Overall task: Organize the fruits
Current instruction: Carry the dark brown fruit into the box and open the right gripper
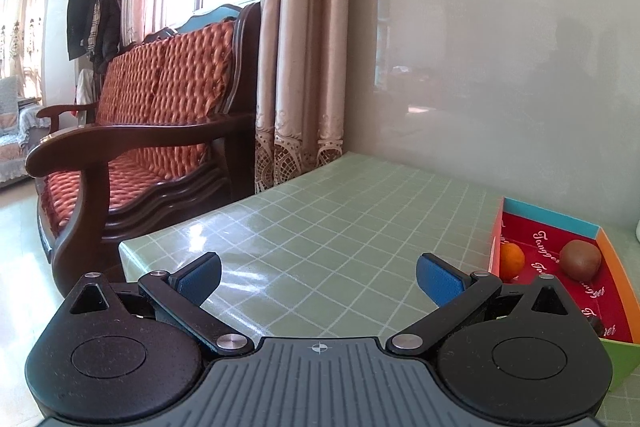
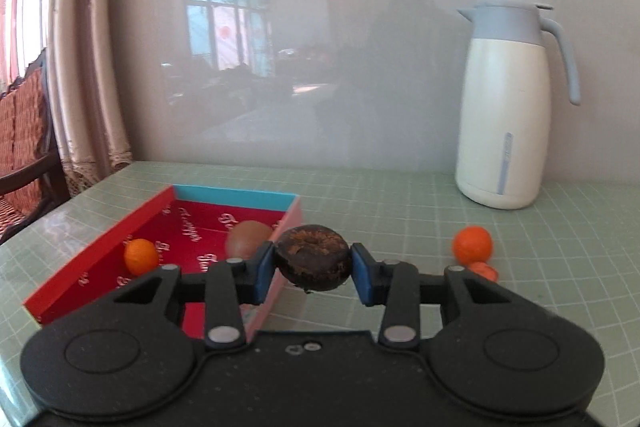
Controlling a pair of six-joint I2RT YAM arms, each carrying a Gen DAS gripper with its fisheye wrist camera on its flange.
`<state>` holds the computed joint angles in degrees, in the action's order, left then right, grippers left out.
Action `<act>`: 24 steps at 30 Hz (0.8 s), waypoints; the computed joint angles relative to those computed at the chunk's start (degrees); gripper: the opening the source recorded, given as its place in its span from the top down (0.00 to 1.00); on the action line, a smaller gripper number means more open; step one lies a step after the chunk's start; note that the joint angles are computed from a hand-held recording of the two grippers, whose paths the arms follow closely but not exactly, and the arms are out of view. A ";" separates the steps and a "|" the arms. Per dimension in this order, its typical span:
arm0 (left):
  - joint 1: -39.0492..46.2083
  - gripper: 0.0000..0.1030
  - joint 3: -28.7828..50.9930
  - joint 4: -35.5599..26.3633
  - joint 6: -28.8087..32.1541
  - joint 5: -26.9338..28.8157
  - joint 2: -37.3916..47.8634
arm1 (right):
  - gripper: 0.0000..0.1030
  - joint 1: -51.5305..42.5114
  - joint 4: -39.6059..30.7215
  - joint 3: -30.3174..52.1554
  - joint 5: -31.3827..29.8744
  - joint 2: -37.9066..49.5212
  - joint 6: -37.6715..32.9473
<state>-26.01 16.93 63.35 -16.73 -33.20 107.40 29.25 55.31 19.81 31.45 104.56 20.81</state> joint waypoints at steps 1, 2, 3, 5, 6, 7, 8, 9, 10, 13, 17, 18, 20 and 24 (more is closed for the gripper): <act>0.24 0.00 -0.11 0.19 0.09 0.08 0.07 | 0.62 0.61 0.22 0.69 -0.64 0.30 -0.82; 0.61 0.00 -0.23 0.12 0.16 0.28 -0.11 | 0.62 1.22 0.53 1.37 -1.18 0.80 -1.57; 0.87 0.00 -0.37 0.12 0.10 0.41 -0.19 | 0.62 1.70 0.29 2.31 -1.88 1.29 -2.31; 1.45 0.00 -0.61 0.37 0.03 0.74 -0.25 | 0.62 2.64 -0.72 4.45 -3.07 2.62 -3.11; 1.62 0.00 -0.75 0.54 0.03 0.79 -0.25 | 0.62 3.41 -1.83 5.66 -3.43 3.26 -3.24; 1.83 0.00 -0.87 0.75 0.10 0.93 -0.21 | 0.62 4.24 -3.12 6.88 -3.44 3.88 -3.19; 1.92 0.00 -0.92 0.82 0.15 1.02 -0.19 | 0.62 4.64 -3.95 7.92 -3.67 4.52 -3.30; 2.04 0.00 -0.95 0.92 0.27 1.08 -0.13 | 0.62 5.17 -4.87 8.94 -3.88 5.13 -3.49; 2.18 0.00 -1.09 1.21 0.44 1.10 -0.02 | 0.62 5.90 -5.81 9.83 -3.69 5.66 -3.65; 2.65 0.00 -1.05 1.13 0.49 1.34 0.05 | 0.62 6.88 -7.83 11.55 -3.91 6.52 -4.38; 3.12 0.00 -1.06 0.58 -0.16 1.96 -0.36 | 0.62 7.54 -10.30 12.63 -3.36 6.75 -3.97; 3.00 0.00 -1.07 0.57 -0.14 1.87 -0.38 | 0.61 7.58 -10.89 12.89 -3.21 6.91 -3.57; 2.82 0.00 -0.98 0.62 0.08 1.78 -0.23 | 0.58 7.71 -11.32 13.13 -2.83 7.08 -3.56; 2.30 0.00 -0.85 0.38 -0.02 1.49 -0.22 | 0.47 8.27 -9.94 12.11 -1.20 6.69 -3.78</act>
